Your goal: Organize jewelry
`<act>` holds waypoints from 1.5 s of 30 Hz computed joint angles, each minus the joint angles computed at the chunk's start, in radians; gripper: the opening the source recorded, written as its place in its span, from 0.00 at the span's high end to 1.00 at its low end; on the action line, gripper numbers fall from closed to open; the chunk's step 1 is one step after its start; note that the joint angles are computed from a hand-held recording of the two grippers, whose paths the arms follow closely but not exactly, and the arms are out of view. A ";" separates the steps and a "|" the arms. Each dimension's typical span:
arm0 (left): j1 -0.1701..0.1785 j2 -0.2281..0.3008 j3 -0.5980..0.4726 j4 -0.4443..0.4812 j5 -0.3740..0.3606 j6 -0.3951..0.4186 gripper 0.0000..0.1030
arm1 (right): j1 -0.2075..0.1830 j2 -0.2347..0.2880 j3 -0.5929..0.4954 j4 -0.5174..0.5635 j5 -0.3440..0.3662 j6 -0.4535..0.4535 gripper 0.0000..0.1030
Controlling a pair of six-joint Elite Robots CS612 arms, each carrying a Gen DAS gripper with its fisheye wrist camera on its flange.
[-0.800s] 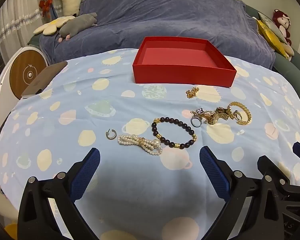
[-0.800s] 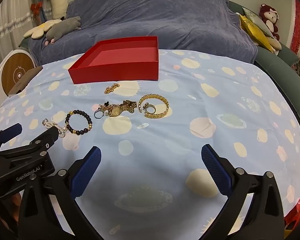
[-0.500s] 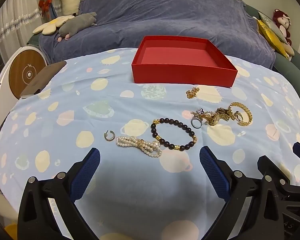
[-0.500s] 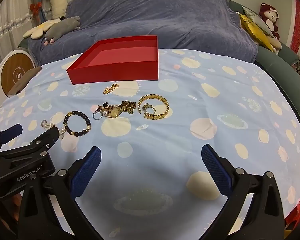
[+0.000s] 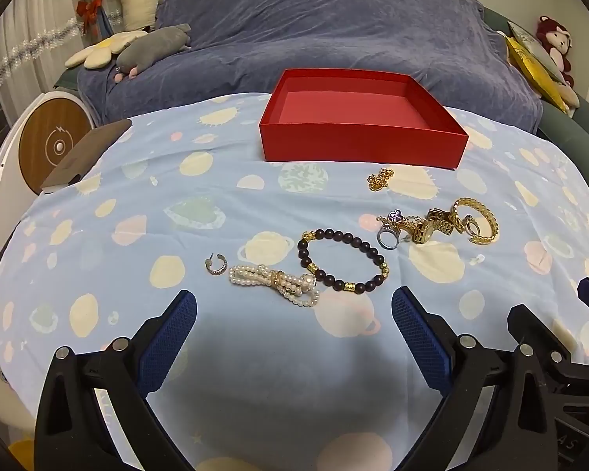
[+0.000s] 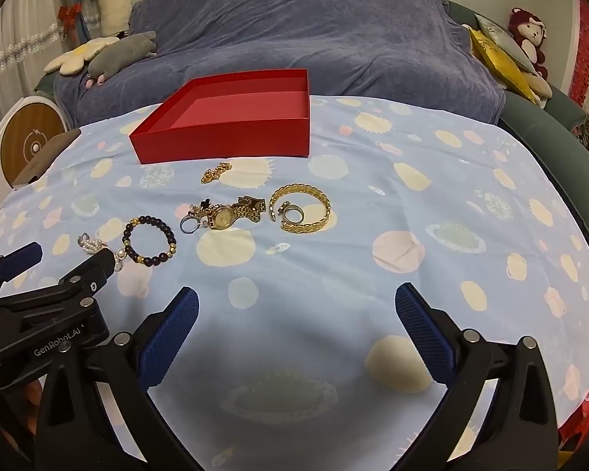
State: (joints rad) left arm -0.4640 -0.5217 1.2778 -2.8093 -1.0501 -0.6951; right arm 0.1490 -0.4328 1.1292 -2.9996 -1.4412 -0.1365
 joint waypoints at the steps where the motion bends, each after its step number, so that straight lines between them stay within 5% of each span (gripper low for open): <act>1: -0.003 -0.011 0.016 -0.008 0.003 -0.001 0.06 | 0.000 0.002 -0.001 0.000 0.000 0.000 0.05; 45: 0.001 -0.015 0.033 -0.011 -0.003 -0.009 0.06 | 0.001 0.008 -0.004 -0.005 -0.001 0.001 0.05</act>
State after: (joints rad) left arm -0.4632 -0.5371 1.3103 -2.8200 -1.0535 -0.7039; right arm 0.1498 -0.4252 1.1248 -3.0049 -1.4418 -0.1352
